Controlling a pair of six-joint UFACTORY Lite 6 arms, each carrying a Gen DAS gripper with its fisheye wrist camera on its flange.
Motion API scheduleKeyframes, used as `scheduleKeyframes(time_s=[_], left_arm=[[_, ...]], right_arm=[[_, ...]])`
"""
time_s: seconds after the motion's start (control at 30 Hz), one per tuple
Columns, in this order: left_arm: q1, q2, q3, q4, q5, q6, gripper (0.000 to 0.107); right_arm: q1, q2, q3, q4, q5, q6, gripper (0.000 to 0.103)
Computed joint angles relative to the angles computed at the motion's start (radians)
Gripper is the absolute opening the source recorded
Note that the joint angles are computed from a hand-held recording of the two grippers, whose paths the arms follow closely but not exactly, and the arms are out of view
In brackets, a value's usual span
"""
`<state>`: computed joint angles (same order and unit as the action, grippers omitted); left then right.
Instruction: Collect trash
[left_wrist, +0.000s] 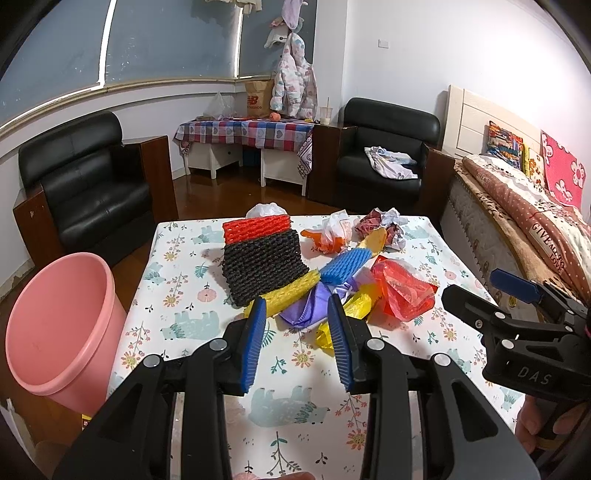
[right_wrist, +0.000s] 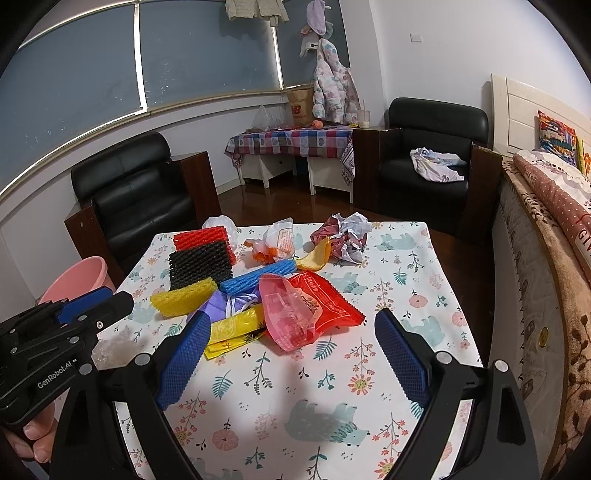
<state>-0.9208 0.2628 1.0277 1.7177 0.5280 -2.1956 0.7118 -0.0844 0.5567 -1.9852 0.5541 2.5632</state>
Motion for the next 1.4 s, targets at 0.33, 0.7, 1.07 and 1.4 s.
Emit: scheduleKeyframes(time_s=[0.33,0.7,1.07,1.4], left_arm=[[-0.001,-0.008,-0.004,0.023,-0.001,-0.027,0.035],[0.114,-0.159,-0.108,0.149,-0.094,-0.069,0.035],[0.267,-0.383,-0.236,0.135,-0.250,-0.007,0.035],[0.260,-0.435,-0.416,0.146,-0.297,0.006,0.035]], right_arm=[[-0.001,-0.011,-0.001,0.011,-0.003,-0.016,0.089],[0.029,0.014,0.004,0.000,0.025,0.014,0.089],[0.017,-0.050,-0.021,-0.012,-0.012,0.007,0.089],[0.019,-0.043,-0.027,-0.062,-0.022,0.060,0.089]])
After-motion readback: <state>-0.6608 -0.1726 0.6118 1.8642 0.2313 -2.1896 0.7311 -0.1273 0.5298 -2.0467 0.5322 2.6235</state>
